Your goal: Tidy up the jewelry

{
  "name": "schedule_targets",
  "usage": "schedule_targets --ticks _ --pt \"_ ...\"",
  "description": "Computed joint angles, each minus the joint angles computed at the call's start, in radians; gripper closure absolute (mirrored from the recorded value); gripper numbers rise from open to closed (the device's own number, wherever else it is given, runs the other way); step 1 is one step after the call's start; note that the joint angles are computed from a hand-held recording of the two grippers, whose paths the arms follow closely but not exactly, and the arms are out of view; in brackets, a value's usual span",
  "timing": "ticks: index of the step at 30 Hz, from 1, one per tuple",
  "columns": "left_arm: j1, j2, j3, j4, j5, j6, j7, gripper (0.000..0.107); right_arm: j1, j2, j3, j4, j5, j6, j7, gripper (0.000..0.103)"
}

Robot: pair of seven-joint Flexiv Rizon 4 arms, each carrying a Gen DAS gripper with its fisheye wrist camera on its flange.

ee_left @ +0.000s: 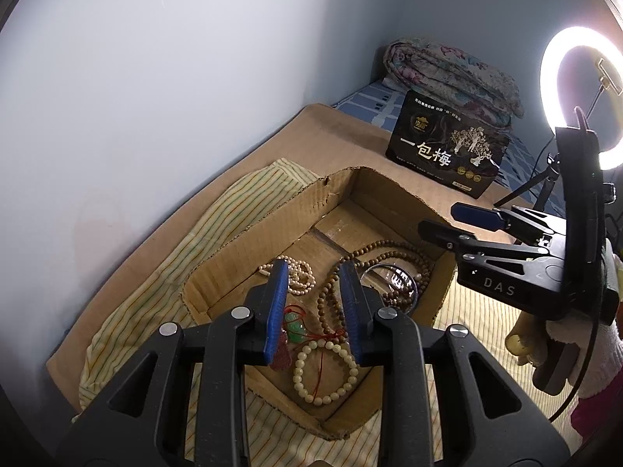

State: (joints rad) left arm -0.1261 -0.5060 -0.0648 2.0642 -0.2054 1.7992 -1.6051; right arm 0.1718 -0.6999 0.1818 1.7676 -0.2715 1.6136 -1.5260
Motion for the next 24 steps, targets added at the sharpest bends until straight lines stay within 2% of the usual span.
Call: schedule_targets --ticks 7,13,24 --pt "-0.019 0.045 0.014 0.036 0.007 0.024 -0.003 0.080 0.027 0.061 -0.035 0.062 0.005 0.031 0.014 0.053" --pt "0.010 0.101 -0.020 0.089 0.029 0.043 -0.009 0.080 0.051 0.126 -0.070 0.130 0.006 0.065 0.035 0.053" --pt "0.025 0.207 -0.051 0.176 0.073 0.064 -0.027 0.080 0.144 0.282 -0.183 0.297 0.013 0.126 0.078 0.053"
